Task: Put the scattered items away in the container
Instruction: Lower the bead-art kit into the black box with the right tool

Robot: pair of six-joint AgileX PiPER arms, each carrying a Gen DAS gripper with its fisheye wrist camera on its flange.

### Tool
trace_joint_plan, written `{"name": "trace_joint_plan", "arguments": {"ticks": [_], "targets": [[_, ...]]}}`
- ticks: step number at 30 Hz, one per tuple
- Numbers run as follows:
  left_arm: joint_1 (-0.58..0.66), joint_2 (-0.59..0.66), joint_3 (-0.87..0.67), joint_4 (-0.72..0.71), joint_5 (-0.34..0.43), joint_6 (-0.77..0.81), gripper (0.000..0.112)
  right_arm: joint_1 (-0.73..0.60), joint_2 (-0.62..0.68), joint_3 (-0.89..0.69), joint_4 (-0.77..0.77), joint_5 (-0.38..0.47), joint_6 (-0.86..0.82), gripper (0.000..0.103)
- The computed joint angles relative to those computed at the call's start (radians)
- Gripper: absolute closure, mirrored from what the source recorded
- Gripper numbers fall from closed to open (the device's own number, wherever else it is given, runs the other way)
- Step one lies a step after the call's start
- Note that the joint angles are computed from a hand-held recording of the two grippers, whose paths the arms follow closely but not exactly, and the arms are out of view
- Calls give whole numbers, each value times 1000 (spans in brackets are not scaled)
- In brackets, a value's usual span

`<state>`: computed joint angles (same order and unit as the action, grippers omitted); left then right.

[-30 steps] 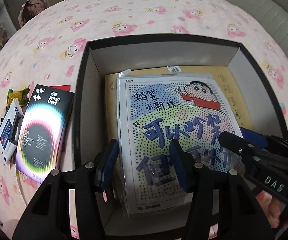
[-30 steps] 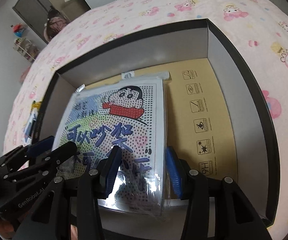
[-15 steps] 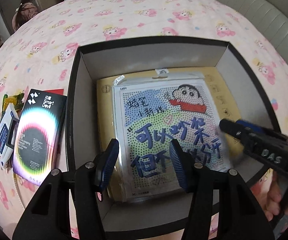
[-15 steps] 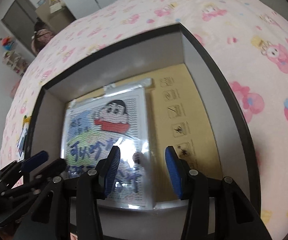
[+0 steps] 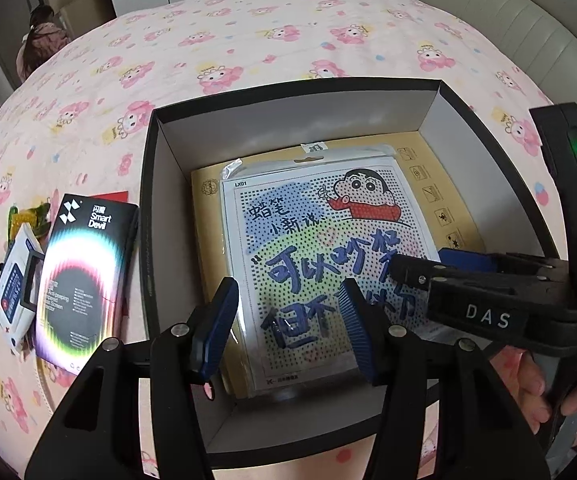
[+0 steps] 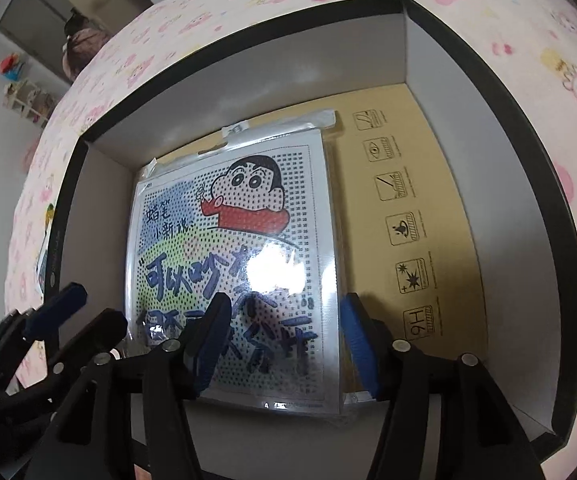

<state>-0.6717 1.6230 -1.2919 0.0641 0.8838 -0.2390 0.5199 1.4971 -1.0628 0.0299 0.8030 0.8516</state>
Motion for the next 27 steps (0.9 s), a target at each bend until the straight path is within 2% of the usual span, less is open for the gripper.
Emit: {"name": "trace_joint_plan", "arguments": {"ticks": [3,6,8,12,15,18,21,24,27], "targets": [[8,-6,8,-8,-5,10,59,-28,-21,33,99,-64,-91,49],[12,-8,19,-16,-5,18,60,-23,-25,37,152,-93,-167,48],[12,-11,28,-20,-5,24,60,-3,-36,33,95,-84,-129,48],[18,-8,25,-82,4,97,60,29,-133,65,-176,0,153,48],[1,28,-25,-137,35,151,59,41,-210,102,-280,42,293,49],[-52,82,-92,-119,61,151,57,48,-251,123,-315,44,322,49],[-107,167,-189,-85,134,143,48,70,-228,99,-333,93,306,49],[-129,227,-264,-97,189,165,47,26,-244,118,-266,47,236,49],[-120,271,-311,-142,214,171,40,13,-252,139,-240,7,228,50]]}}
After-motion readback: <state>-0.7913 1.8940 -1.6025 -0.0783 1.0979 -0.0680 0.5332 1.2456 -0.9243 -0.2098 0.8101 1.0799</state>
